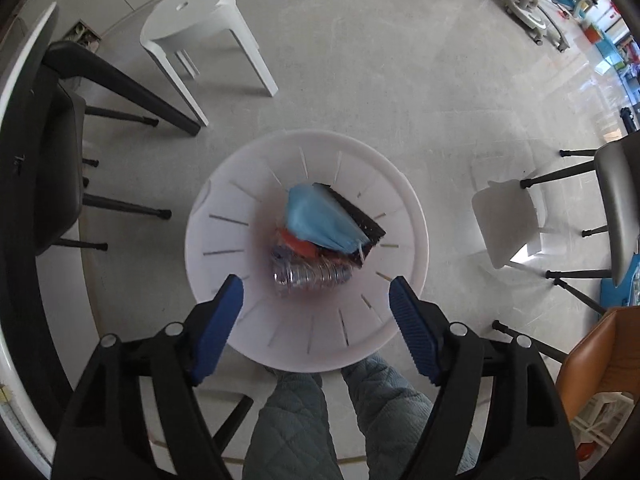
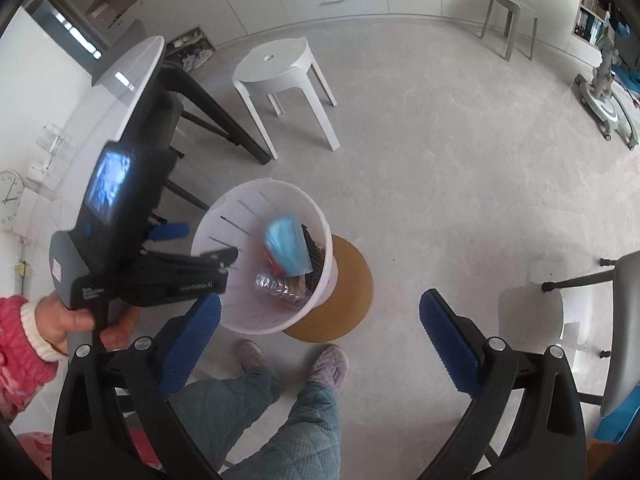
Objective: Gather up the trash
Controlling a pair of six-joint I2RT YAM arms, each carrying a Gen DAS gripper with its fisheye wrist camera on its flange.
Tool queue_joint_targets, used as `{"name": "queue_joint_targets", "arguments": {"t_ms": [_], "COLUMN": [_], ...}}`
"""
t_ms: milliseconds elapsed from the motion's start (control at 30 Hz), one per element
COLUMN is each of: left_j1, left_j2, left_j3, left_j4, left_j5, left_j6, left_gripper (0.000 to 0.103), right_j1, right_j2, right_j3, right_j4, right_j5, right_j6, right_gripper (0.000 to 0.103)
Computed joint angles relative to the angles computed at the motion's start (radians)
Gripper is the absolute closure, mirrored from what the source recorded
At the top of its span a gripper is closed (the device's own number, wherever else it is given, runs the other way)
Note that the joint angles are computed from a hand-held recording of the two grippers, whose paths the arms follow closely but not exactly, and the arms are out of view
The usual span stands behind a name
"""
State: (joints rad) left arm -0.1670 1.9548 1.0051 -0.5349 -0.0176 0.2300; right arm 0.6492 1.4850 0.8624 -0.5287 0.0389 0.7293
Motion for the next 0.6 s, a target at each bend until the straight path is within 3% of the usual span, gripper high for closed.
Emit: {"name": "queue_joint_targets", "arguments": {"t_ms": [267,433,600], "left_j1": [0.059,0.203,0.465], "left_j2": [-0.305,-0.473,-0.534], "left_j3": [0.037,0.193,0.41], "left_j4": [-0.224,-0.413,-0.571], "left_j5": [0.065,0.074,0.123], "left_j6": [-0.011,0.012,0.061], "left_gripper": [0.024,0.015,0.011], "right_j1": [-0.02,0.013,0.089], "right_j2": [-0.07,-0.028,0.146], "right_j3": [0.131,0.342,0.654], "right_j4": [-0.139,-0.197,-0.234], "right_j5": [0.085,0.114,0.092], "right_j6": [-0.045,-0.141,-0.264], "right_gripper": [0.004,0.003,0.003]}}
